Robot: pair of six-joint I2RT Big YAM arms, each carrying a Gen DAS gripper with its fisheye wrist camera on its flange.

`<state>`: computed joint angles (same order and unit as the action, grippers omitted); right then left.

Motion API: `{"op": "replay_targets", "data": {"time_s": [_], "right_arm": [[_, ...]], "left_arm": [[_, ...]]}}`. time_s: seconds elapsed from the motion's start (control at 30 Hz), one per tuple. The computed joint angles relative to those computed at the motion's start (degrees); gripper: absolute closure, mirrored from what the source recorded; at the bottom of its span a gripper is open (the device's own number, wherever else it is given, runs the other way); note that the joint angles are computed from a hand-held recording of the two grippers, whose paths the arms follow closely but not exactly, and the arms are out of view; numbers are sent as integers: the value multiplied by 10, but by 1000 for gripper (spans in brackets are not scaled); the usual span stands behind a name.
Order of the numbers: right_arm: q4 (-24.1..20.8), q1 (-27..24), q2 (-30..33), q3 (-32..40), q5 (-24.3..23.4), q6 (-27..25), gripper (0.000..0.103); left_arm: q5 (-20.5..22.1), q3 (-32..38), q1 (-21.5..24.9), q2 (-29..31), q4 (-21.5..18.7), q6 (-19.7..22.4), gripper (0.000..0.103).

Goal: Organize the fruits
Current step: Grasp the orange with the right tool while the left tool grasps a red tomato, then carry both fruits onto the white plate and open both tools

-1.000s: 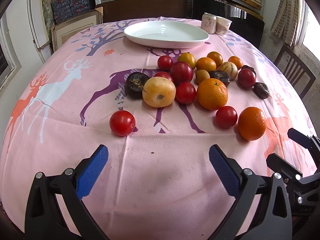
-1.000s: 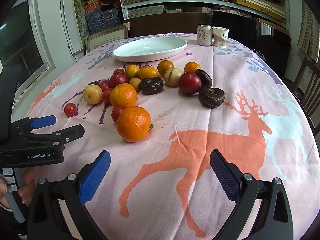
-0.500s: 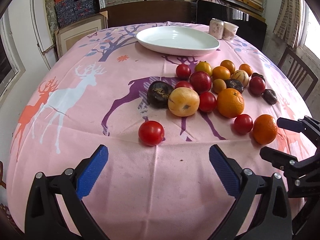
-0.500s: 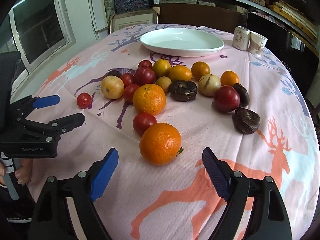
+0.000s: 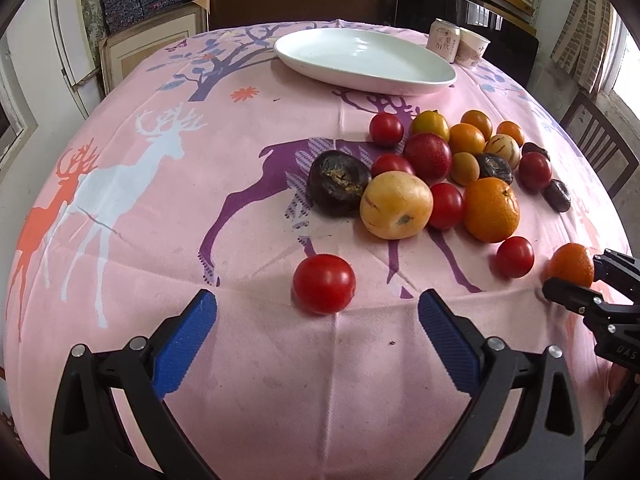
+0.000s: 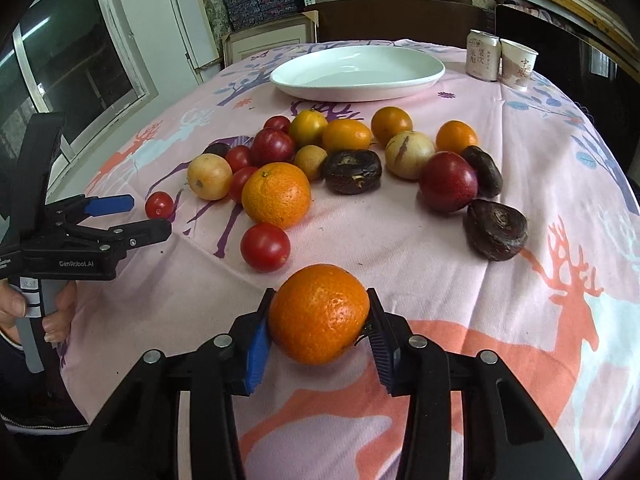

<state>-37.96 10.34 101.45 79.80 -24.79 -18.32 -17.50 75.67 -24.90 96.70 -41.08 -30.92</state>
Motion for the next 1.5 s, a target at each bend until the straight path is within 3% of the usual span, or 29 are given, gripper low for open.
{"op": "replay_targets", "data": {"time_s": [0.13, 0.17, 0.23, 0.33, 0.43, 0.83, 0.97, 1.07, 1.27, 1.37, 1.5], "right_arm": [[1, -15, 2, 1, -8, 9, 59], [2, -17, 1, 0, -10, 10, 59], [6, -20, 0, -2, -12, 13, 58], [7, -20, 0, -3, -15, 14, 58], [6, -17, -1, -3, -18, 10, 58], [-3, -7, 7, 9, 0, -13, 59], [-27, -18, 12, 36, -52, -5, 60], [-8, -20, 4, 60, -54, 7, 60], [-24, 2, 81, 214, -33, 43, 60], [-58, 19, 157, 329, -12, 71, 60], [-133, 28, 269, 498, -23, 141, 60]], "left_arm": [[-7, 9, 1, 6, -5, 11, 7], [-5, 10, 2, 7, -5, 11, 24], [17, 13, 7, 11, -9, 9, 47], [6, 15, 4, 14, -10, 12, 49], [8, 12, 3, 9, -3, 18, 74], [-8, 38, -10, 6, -3, 74, 74], [-12, 62, -8, 11, -10, 95, 74], [-22, 97, -3, 21, -17, 120, 74], [-3, 234, 30, 94, -47, 158, 74], [18, 328, 52, 154, -81, 146, 74], [58, 446, 78, 236, -137, 114, 74]]}}
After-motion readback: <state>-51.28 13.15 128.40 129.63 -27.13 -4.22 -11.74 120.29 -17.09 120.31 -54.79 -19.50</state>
